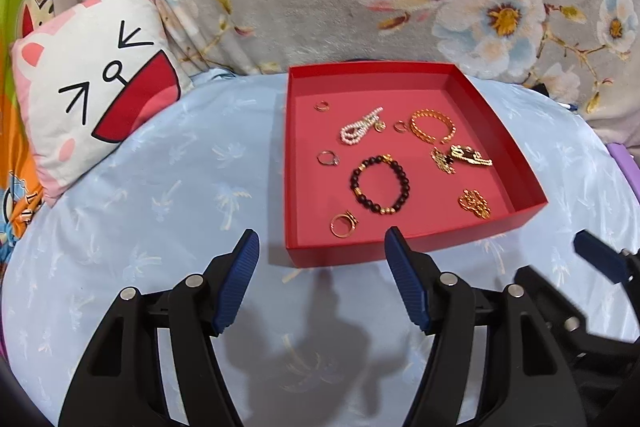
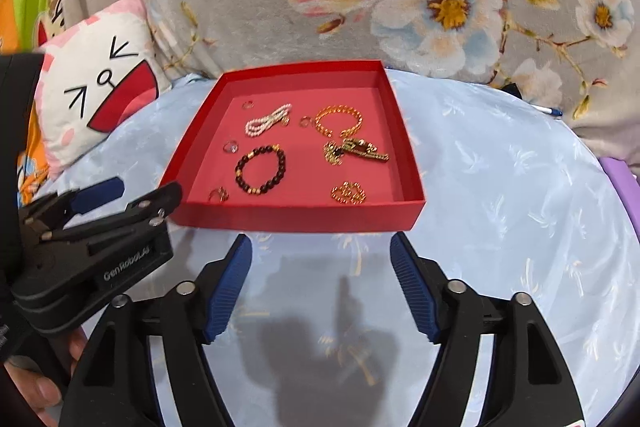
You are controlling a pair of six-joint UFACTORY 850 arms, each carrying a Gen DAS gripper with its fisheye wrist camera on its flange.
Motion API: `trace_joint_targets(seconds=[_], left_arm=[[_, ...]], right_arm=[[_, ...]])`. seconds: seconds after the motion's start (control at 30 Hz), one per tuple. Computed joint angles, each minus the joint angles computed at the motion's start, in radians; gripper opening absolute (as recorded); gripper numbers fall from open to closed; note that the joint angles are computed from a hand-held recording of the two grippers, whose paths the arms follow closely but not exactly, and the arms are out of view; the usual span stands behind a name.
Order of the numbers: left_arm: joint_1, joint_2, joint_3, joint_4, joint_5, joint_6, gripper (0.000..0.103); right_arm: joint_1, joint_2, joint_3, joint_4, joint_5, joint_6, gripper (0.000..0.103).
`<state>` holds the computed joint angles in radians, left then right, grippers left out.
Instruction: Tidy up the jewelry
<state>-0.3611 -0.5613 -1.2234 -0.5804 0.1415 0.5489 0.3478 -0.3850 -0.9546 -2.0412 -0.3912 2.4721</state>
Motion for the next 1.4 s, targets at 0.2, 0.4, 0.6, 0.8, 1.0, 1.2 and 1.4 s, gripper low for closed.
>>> trace_joint_targets(seconds=[0.2, 0.4, 0.6, 0.8, 1.0, 1.2, 1.4], left_arm=[[0.001, -0.002, -0.002, -0.114, 0.003, 0.119, 0.073], [-0.002, -0.006, 0.0, -0.182, -0.003, 0.19, 0.083], [-0.014, -0.003, 0.009, -0.225, 0.013, 0.236, 0.086], [-0.015, -0.005, 0.007, -0.304, 0.018, 0.309, 0.087], [-0.017, -0.006, 0.007, -0.358, 0.031, 0.36, 0.087], [-0.019, -0.007, 0.011, -0.355, 0.043, 0.356, 0.087], [-0.019, -0.007, 0.011, -0.358, 0.045, 0.36, 0.087]], right_arm=[[-0.024, -0.001, -0.011, -0.003, 0.028, 0.021, 0.072], [-0.031, -0.011, -0.019, 0.007, 0.046, 0.021, 0.074], [-0.029, -0.016, -0.02, 0.008, 0.044, 0.022, 0.075], [-0.027, -0.019, -0.022, 0.029, 0.034, -0.002, 0.075], [-0.026, -0.022, -0.024, 0.031, 0.038, -0.002, 0.075], [-0.023, -0.025, -0.026, 0.047, 0.028, -0.019, 0.075], [-0.019, -0.026, -0.026, 0.052, 0.021, -0.023, 0.075]])
